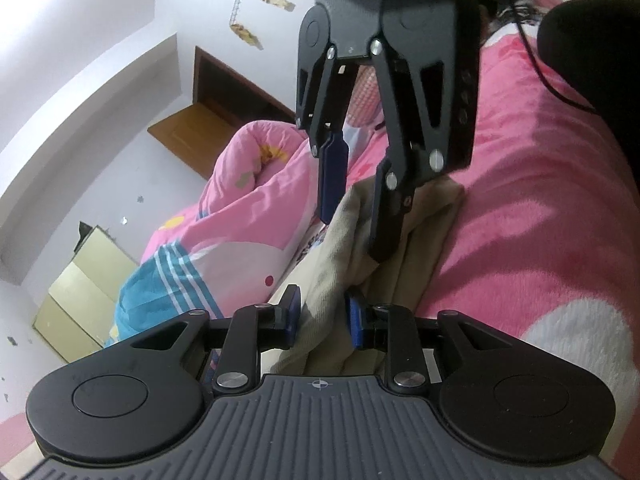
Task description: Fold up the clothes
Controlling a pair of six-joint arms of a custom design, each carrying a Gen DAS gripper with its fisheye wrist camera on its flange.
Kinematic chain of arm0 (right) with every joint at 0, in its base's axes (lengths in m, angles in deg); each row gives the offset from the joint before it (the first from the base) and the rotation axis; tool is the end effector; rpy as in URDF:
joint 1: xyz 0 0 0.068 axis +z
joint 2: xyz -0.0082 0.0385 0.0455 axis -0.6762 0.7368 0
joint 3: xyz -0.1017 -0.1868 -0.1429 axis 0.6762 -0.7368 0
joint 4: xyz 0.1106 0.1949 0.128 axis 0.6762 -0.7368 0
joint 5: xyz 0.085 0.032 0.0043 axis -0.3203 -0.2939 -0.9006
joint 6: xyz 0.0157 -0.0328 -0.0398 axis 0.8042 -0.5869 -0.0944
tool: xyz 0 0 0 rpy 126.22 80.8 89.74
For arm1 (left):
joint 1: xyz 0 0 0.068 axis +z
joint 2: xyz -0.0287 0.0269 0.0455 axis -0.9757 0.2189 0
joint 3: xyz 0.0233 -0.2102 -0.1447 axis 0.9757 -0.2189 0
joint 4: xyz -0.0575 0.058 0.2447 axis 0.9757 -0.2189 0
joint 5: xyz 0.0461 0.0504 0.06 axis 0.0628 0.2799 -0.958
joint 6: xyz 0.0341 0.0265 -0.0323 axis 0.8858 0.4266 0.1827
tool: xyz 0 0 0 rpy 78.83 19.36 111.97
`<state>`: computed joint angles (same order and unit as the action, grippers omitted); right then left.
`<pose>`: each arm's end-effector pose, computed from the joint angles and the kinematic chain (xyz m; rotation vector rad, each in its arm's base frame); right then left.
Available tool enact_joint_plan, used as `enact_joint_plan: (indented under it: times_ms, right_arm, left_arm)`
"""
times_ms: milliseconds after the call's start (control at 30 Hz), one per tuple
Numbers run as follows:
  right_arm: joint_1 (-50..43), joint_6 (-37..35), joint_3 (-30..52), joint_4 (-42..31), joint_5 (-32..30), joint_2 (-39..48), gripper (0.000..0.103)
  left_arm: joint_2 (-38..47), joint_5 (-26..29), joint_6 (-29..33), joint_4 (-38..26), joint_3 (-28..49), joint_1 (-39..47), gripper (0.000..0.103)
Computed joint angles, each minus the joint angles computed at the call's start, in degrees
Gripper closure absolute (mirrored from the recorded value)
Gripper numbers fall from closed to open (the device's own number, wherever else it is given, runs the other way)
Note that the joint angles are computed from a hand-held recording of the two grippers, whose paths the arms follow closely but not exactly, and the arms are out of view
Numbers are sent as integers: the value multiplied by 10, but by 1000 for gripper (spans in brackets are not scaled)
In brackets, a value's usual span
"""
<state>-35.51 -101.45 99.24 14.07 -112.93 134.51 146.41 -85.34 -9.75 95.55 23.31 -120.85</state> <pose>0.3722 0.0667 0.2633 -1.5672 1.5622 0.1585 0.2961 -0.2529 0.1547 0.9066 1.5111 0.5857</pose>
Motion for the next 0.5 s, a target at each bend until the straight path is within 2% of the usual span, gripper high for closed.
enact_joint_plan:
  times_ms: [100,167,500]
  right_arm:
    - [-10,-29,52,-68,-27,18,56]
    - [-15,-36,59,-75,-30,17,57]
    - [-7,-61,57,-42,-4,39,64]
  left_arm:
    - [-1,5,3,-5,2,3,77]
    - [-1,7,4,-5,2,3,77]
    - [-10,9,-7,-26,7,4,77]
